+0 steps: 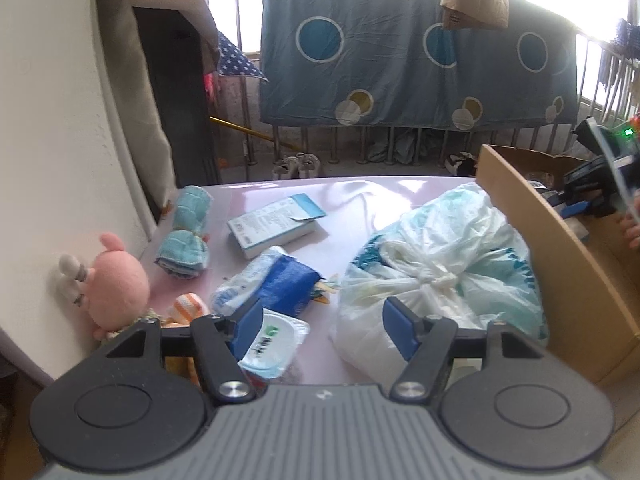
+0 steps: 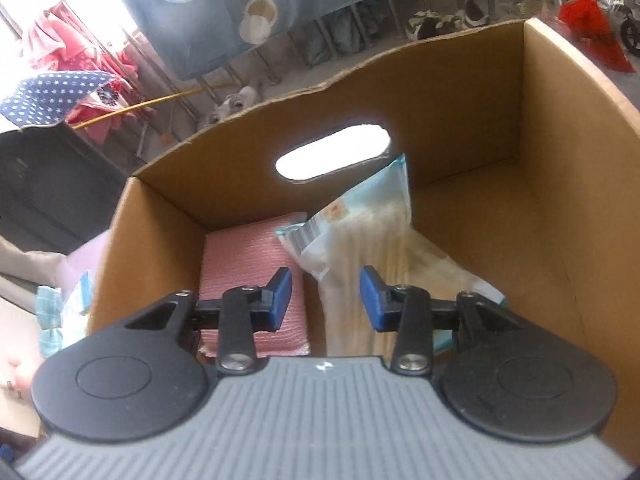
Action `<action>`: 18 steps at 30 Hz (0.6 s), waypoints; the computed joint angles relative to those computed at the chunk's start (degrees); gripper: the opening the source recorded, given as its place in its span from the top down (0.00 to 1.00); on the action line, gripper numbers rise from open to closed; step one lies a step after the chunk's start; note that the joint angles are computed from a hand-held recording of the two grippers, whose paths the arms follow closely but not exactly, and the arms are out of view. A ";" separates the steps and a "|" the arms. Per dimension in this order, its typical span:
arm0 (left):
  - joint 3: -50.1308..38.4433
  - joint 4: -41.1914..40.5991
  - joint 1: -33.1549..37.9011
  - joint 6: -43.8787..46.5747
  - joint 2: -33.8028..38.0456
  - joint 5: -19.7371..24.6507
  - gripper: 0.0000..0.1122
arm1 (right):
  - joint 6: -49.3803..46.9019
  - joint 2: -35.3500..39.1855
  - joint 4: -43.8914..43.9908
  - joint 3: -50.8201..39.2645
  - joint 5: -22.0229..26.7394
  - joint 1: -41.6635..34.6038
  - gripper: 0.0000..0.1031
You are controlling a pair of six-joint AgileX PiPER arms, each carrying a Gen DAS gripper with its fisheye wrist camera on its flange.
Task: Organize soft objects
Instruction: 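Open the right tool to drop the skewer bag beside the sponge, then move the right tool to the blue medicine box and grasp it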
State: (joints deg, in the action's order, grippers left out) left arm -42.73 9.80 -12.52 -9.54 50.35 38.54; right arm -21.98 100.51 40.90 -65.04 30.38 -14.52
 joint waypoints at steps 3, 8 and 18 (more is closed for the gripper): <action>-0.13 -0.83 3.24 2.30 -0.24 -0.76 0.40 | 0.76 -5.74 -0.80 2.17 -0.26 0.53 0.61; -0.43 -0.36 7.99 4.24 0.31 -3.61 0.39 | 0.93 -13.96 2.92 0.49 5.91 3.91 0.52; -11.05 -8.46 14.96 14.77 19.24 -6.67 0.38 | 13.53 7.35 4.67 -28.22 13.34 28.75 0.38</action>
